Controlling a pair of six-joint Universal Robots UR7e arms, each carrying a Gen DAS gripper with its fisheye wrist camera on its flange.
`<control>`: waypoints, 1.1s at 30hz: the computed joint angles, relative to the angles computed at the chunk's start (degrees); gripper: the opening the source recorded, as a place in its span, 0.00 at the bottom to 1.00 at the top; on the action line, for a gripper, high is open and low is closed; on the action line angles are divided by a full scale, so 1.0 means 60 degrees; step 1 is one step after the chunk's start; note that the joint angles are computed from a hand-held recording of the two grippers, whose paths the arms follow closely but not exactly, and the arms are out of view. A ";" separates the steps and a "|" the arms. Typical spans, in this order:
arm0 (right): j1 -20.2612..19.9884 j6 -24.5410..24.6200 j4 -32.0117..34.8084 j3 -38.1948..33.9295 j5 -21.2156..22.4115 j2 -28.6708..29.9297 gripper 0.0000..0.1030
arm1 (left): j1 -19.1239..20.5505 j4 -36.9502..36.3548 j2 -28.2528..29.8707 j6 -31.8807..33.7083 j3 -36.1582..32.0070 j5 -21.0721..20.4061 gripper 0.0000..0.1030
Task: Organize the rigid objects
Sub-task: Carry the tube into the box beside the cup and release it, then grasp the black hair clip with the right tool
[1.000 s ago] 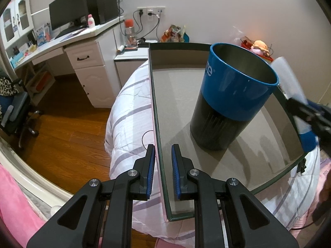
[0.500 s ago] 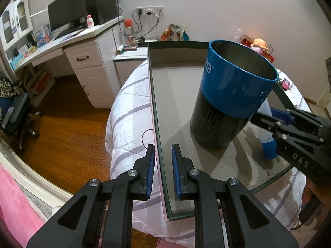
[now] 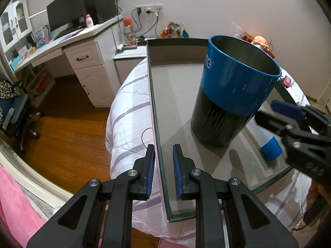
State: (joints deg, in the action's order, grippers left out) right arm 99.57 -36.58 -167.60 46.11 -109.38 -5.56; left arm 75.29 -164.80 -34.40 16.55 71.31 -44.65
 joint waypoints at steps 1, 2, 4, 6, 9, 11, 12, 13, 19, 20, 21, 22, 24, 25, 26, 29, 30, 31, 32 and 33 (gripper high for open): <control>-0.0002 -0.0030 -0.0154 0.0180 0.0067 -0.0112 0.53 | 0.0003 0.0022 0.0003 -0.0011 -0.0014 -0.0009 0.17; 0.0002 -0.0043 -0.0240 0.0329 0.0106 -0.0222 0.53 | 0.0002 0.0039 0.0010 -0.0009 -0.0028 -0.0005 0.17; 0.0007 -0.0084 -0.0717 0.0742 0.0152 -0.0473 0.53 | -0.0002 0.0036 0.0013 -0.0008 -0.0028 0.0016 0.17; 0.0005 -0.0126 -0.1109 0.1075 0.0169 -0.0709 0.53 | -0.0001 0.0014 0.0009 0.0020 -0.0013 0.0038 0.17; -0.0023 -0.0161 -0.1915 0.1673 0.0097 -0.1128 0.53 | 0.0002 0.0015 0.0002 0.0015 -0.0015 0.0050 0.17; -0.0063 -0.0101 -0.2395 0.1954 0.0033 -0.1327 0.54 | 0.0008 -0.0012 -0.0013 0.0033 0.0001 0.0038 0.17; -0.0090 -0.0051 -0.2536 0.2024 -0.0027 -0.1399 0.55 | 0.0009 -0.0010 -0.0019 0.0037 0.0006 0.0041 0.17; -0.0128 0.0006 -0.2718 0.2137 -0.0129 -0.1494 0.56 | 0.0009 -0.0005 -0.0017 0.0057 0.0001 0.0056 0.17; -0.0443 0.0404 -0.3167 0.2441 -0.1142 -0.1805 0.57 | 0.0003 0.0011 -0.0042 0.0057 0.0033 0.0076 0.17; -0.0484 0.0473 -0.3103 0.2498 -0.1219 -0.1851 0.57 | 0.0000 -0.0008 -0.0024 0.0069 0.0029 0.0101 0.17; -0.0529 0.0468 -0.3121 0.2597 -0.1305 -0.1894 0.57 | -0.0002 -0.0001 -0.0028 0.0076 0.0033 0.0125 0.17; -0.0558 0.0438 -0.3118 0.2681 -0.1426 -0.1914 0.57 | -0.0006 0.0008 -0.0026 0.0080 0.0030 0.0143 0.17; -0.0647 0.0380 -0.3043 0.3012 -0.1480 -0.2032 0.57 | -0.0002 0.0048 -0.0015 0.0049 -0.0006 0.0147 0.17; -0.0709 0.0403 -0.2958 0.3216 -0.1394 -0.2125 0.57 | -0.0006 0.0057 -0.0007 0.0048 -0.0018 0.0163 0.17; -0.0765 0.0439 -0.2930 0.3450 -0.1305 -0.2236 0.57 | -0.0011 0.0083 0.0021 0.0048 -0.0065 0.0190 0.17; -0.0870 0.0514 -0.2742 0.3808 -0.1179 -0.2379 0.57 | -0.0031 0.0030 0.0034 0.0080 -0.0041 0.0269 0.17; -0.0872 0.0503 -0.2665 0.3853 -0.1183 -0.2375 0.57 | -0.0031 0.0011 0.0035 0.0102 -0.0037 0.0291 0.17; -0.0880 0.0453 -0.2641 0.3912 -0.1183 -0.2385 0.57 | -0.0029 0.0027 0.0051 0.0088 -0.0067 0.0293 0.17; -0.0872 0.0392 -0.2579 0.3926 -0.1206 -0.2369 0.57 | -0.0032 0.0029 0.0059 0.0089 -0.0068 0.0289 0.18; -0.0867 0.0353 -0.2523 0.3936 -0.1255 -0.2354 0.57 | -0.0026 0.0031 0.0053 0.0098 -0.0063 0.0284 0.18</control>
